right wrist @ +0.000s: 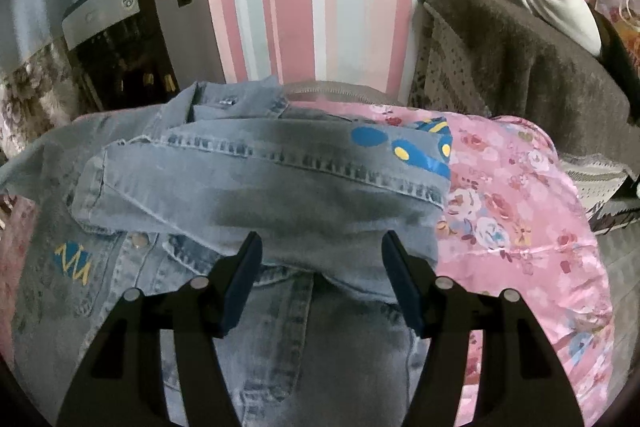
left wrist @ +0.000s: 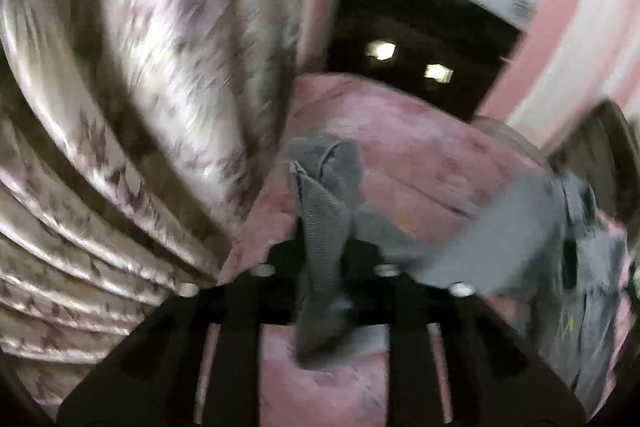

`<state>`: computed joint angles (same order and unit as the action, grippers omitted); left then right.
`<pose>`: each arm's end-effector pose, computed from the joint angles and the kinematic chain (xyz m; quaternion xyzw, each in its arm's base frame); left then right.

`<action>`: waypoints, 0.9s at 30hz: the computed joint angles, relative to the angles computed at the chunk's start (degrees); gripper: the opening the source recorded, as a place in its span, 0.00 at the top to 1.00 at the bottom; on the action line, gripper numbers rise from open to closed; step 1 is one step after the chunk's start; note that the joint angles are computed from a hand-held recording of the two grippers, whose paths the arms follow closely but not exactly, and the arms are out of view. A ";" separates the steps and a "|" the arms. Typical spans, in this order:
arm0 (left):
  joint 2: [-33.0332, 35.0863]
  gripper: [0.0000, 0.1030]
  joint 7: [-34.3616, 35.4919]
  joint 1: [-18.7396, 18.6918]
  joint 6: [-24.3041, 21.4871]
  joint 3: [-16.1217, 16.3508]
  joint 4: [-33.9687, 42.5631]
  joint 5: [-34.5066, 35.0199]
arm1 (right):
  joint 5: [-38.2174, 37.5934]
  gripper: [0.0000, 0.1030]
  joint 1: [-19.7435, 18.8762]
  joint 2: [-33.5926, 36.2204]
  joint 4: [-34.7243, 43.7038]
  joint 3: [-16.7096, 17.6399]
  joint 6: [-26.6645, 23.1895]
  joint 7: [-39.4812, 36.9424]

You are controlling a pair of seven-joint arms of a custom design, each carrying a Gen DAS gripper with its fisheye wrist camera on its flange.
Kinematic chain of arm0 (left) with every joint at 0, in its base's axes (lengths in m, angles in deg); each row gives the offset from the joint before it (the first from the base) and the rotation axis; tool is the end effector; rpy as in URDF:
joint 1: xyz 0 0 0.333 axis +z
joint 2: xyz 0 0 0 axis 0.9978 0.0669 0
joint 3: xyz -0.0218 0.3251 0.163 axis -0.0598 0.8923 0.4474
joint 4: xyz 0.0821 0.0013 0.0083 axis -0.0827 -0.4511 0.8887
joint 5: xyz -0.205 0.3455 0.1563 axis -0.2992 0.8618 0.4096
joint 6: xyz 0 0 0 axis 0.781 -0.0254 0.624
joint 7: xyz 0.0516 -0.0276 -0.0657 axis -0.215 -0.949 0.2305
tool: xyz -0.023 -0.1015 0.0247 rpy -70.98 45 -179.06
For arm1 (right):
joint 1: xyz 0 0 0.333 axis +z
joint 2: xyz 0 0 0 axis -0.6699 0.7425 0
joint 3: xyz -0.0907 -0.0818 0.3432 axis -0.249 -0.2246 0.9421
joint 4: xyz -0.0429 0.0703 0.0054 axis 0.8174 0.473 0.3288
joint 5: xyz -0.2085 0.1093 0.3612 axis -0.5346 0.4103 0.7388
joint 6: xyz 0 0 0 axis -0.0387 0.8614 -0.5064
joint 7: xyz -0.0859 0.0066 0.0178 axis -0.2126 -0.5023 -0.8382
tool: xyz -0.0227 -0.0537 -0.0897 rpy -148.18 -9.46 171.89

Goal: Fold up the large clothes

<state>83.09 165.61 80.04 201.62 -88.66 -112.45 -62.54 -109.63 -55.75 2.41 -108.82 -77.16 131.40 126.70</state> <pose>0.7330 -0.1358 0.4850 -0.6698 0.6790 -0.2606 0.1496 0.4595 -0.0556 0.4398 -0.5198 0.7735 -0.2767 0.2344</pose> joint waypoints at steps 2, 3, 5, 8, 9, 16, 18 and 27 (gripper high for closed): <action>2.62 0.62 -5.56 -2.29 -2.22 3.47 2.81 5.22 | 0.49 0.39 0.46 0.49 0.20 -0.41 -0.11 -0.31; 3.06 0.62 -8.18 -3.43 -2.08 4.99 3.04 8.13 | 0.55 0.39 0.63 0.54 0.21 -0.54 -0.31 -0.60; 2.52 0.39 -13.08 -4.74 -1.17 6.89 1.74 12.70 | -0.48 0.39 -0.19 0.44 0.21 0.17 -0.70 -0.37; 0.36 0.28 -14.69 -3.73 1.37 6.05 -1.89 13.74 | -0.82 0.39 -0.38 0.16 -0.16 -0.22 -0.20 -0.14; -0.85 0.28 -14.41 -3.46 2.21 5.60 -3.82 14.19 | -0.62 0.39 -0.32 0.09 -0.33 -0.47 0.16 -0.20; -10.08 0.17 -13.88 -2.29 12.39 3.66 -17.89 17.15 | 1.47 0.39 0.69 1.13 -0.78 -1.68 0.80 -2.95; -11.79 0.13 -15.17 -2.78 15.08 3.95 -20.68 20.44 | 1.93 0.39 0.92 1.35 -1.00 -1.85 1.18 -3.44; -3.84 0.12 -35.92 -7.50 10.21 8.57 -11.98 53.59 | 3.63 0.39 0.58 1.75 -1.45 -1.62 2.08 -4.72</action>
